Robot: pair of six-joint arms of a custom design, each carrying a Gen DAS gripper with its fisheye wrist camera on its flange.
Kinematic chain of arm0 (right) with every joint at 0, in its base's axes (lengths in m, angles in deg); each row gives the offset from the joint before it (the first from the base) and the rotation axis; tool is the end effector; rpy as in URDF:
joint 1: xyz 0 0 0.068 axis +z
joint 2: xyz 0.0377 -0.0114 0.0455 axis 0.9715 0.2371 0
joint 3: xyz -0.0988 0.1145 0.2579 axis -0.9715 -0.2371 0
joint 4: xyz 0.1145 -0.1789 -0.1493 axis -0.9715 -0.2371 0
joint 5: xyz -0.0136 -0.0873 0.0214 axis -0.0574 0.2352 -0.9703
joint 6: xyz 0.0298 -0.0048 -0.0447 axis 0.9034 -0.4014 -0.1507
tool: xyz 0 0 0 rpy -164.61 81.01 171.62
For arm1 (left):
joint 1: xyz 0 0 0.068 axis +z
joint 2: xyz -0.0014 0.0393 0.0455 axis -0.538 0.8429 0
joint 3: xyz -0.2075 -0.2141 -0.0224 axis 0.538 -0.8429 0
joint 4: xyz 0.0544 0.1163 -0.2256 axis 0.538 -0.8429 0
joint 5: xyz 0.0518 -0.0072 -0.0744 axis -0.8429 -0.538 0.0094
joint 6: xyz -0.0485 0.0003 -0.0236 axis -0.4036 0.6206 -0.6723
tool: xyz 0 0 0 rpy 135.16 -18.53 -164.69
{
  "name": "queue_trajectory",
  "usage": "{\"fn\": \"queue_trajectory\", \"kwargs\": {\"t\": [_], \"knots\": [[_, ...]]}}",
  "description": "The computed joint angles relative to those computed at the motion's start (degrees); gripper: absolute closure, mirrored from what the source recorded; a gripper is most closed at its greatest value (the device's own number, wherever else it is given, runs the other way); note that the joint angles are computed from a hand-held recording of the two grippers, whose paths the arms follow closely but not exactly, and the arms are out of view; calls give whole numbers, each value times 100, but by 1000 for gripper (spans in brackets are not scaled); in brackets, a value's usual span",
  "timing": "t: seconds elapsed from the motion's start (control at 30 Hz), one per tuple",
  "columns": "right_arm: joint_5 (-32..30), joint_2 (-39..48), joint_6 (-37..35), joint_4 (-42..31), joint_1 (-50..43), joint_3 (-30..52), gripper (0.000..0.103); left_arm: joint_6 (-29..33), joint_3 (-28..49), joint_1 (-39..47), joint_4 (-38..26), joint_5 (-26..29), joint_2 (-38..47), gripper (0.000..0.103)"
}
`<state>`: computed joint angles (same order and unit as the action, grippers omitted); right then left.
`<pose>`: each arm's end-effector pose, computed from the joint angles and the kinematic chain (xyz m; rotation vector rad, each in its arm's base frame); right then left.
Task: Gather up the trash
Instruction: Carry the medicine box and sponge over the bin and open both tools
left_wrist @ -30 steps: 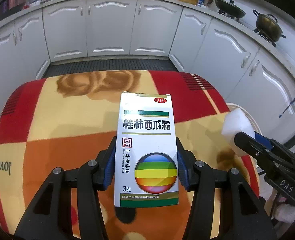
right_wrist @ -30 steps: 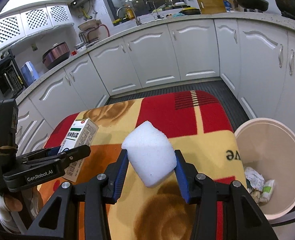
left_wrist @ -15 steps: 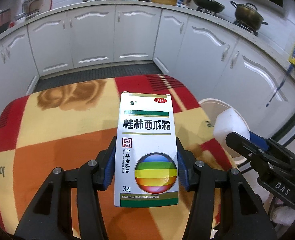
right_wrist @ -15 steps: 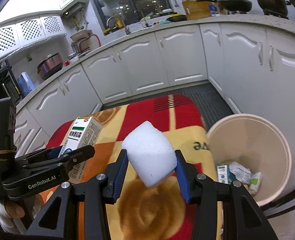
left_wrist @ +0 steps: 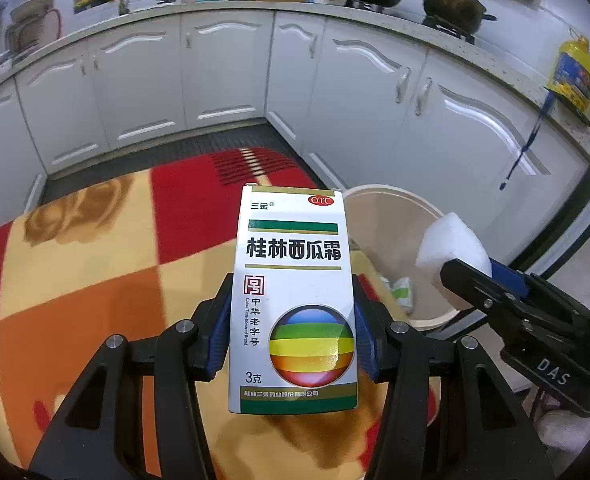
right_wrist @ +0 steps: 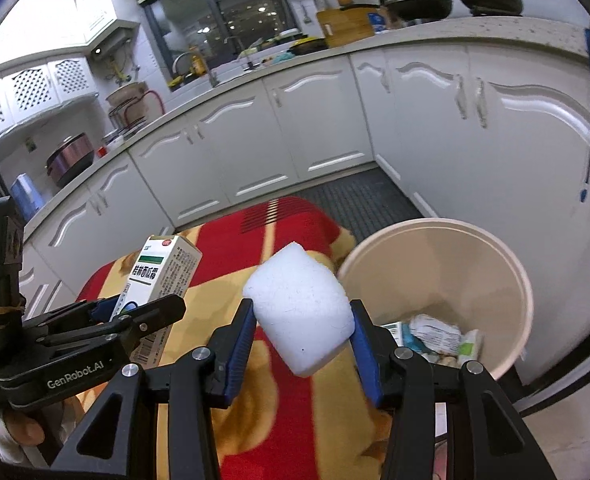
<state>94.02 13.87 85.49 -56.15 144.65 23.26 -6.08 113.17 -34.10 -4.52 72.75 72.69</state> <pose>0.1045 0.1980 0.1942 0.3030 2.2622 0.2579 0.2023 -0.0207 0.1960 0.5971 2.3713 -0.4191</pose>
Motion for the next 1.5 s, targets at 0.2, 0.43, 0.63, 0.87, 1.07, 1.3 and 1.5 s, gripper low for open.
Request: {"fn": "queue_trajectory", "kwargs": {"t": [0.2,0.43,0.63,0.87,1.07,1.3,1.5], "knots": [[85,-198,364,-376,6,-158,58,-411,-36,-735,209,-301,87,53],[42,-394,445,-512,-124,-377,58,-760,21,-1339,492,-582,394,53],[-20,-592,460,-531,-271,-609,58,-1025,156,-1779,743,-796,804,53],[-286,-826,337,-347,-693,-1021,58,-1237,375,-2167,993,-892,1453,53],[-569,-970,240,-15,-1054,-1436,58,-1409,573,-2410,1161,-982,1938,53],[-906,-985,25,458,-1511,-1787,58,-1506,747,-2604,1299,-1131,2340,53],[-1141,-871,-211,792,-1832,-1926,55,-1548,823,-2628,1367,-1189,2523,53]]}}
